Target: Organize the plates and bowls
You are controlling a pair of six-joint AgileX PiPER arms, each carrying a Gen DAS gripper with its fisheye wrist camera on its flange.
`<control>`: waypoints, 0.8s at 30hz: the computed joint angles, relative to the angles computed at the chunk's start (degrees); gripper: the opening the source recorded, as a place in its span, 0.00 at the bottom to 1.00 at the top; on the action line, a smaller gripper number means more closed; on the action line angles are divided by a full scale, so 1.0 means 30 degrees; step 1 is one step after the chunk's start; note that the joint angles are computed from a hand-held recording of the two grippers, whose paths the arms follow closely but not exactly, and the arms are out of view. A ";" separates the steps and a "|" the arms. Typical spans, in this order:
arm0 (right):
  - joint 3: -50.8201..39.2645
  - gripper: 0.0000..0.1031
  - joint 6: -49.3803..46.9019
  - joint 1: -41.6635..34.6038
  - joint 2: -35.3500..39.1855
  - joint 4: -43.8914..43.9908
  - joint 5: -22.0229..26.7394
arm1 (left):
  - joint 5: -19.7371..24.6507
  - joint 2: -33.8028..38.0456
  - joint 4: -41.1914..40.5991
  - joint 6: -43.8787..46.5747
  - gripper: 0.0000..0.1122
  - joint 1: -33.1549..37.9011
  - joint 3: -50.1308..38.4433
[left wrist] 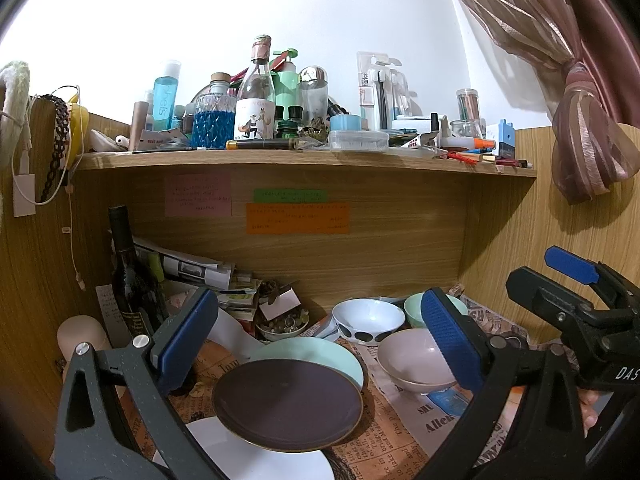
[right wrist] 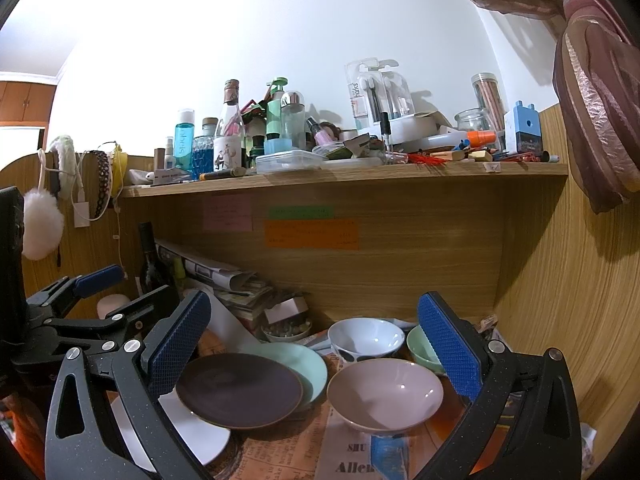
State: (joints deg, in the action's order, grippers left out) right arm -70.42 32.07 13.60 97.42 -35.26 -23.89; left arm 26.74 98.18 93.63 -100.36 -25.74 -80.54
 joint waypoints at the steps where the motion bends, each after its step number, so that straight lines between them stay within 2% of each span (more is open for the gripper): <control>1: -0.0009 1.00 0.0014 -0.0003 0.0006 -0.0011 0.0000 | -0.0012 -0.0010 -0.0001 0.0002 0.92 0.0015 0.0012; 16: -0.0310 1.00 0.0066 0.0052 0.0227 0.0134 0.0248 | -0.0001 0.0022 0.0060 -0.0079 0.92 0.0037 0.0024; 21: -0.0616 1.00 0.0124 0.0083 0.0727 0.0167 0.0093 | -0.0373 0.0259 -0.0941 0.0876 0.92 0.0504 -0.0329; 24: -0.1287 1.00 0.1451 0.0120 0.1310 -0.1290 0.0465 | -0.0710 0.0553 -0.2291 0.2207 0.92 0.0902 -0.0731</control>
State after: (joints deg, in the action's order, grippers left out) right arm -74.28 36.42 13.96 101.35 -39.13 -22.49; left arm 24.61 99.84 86.76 -93.74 -23.04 -82.74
